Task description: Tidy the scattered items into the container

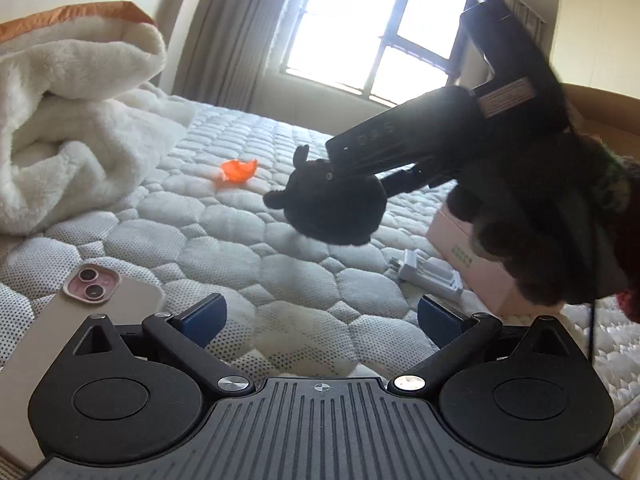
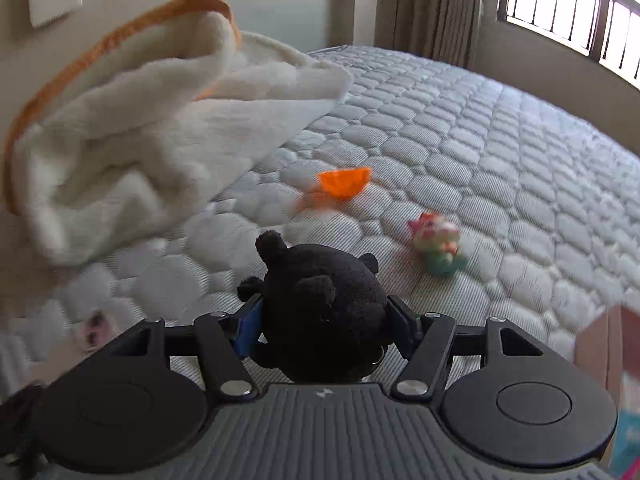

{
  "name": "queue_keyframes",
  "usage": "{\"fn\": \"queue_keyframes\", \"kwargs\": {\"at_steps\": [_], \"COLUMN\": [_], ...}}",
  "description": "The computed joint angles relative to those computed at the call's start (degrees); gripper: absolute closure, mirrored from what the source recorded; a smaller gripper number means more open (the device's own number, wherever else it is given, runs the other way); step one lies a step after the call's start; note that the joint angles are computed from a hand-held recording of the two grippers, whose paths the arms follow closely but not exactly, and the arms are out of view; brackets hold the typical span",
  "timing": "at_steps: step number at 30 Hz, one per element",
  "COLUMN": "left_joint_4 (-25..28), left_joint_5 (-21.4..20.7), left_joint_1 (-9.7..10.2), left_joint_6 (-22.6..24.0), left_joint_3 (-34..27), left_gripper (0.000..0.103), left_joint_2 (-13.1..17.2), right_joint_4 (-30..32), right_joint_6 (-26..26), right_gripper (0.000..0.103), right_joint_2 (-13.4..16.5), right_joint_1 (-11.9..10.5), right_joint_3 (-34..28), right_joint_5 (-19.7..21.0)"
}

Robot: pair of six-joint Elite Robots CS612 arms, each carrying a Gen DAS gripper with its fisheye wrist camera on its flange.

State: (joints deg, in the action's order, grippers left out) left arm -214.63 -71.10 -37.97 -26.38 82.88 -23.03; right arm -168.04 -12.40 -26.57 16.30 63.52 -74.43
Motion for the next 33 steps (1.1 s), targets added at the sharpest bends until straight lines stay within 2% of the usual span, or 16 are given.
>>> {"fn": "queue_keyframes", "kwargs": {"at_steps": [3, 6, 11, 18, 21, 23, 26, 27, 29, 33], "left_joint_4": [-1.3, -1.2, 0.6, 3.8, 5.0, 5.0, 4.0, 3.7, 3.2, 2.4], "left_joint_5": [-3.0, -4.4, -3.1, 0.9, 2.8, 2.9, 1.0, 0.6, 0.1, -2.6], "left_joint_1": [-0.52, -1.21, -1.88, -1.70, -1.73, -1.59, -1.20, -1.11, -1.03, -0.46], "left_joint_6": [4.6, 7.8, 10.3, 7.4, 5.8, 4.9, 4.6, 4.6, 4.7, 4.5], "left_joint_3": [0.1, -0.1, -0.5, -0.8, -0.9, -0.8, -0.9, -1.1, -1.2, -1.6], "left_gripper": [0.000, 0.000, 0.000, 0.000, 0.000, 0.000, 0.000, 0.000, 0.000, 0.000], "left_joint_2": [0.1, 0.3, 0.5, 0.4, 0.3, 0.3, 0.4, 0.5, 0.7, 1.0], "right_joint_4": [2.4, 2.2, -0.1, -5.0, -5.3, -5.7, -3.9, -3.0, 0.8, 9.0], "right_joint_6": [3.4, 4.8, 2.7, -1.2, -2.9, -3.6, -5.9, -7.5, -10.2, -12.8], "right_gripper": [0.039, 0.038, 0.036, 0.030, 0.030, 0.030, 0.033, 0.037, 0.037, 0.034], "right_joint_2": [-4.4, -6.4, -7.8, -8.6, -8.2, -7.2, -4.1, -2.6, 1.0, 10.2], "right_joint_1": [-1.9, -2.7, -2.6, -2.2, -1.9, -2.0, -1.7, -1.4, -0.6, 0.9], "right_joint_3": [7.7, 12.5, 16.0, 17.1, 16.0, 13.8, 6.8, 3.7, -3.5, -20.3], "right_joint_5": [7.9, 10.4, 5.5, -3.6, -5.7, -5.1, -4.3, -4.8, -7.1, -12.9]}}
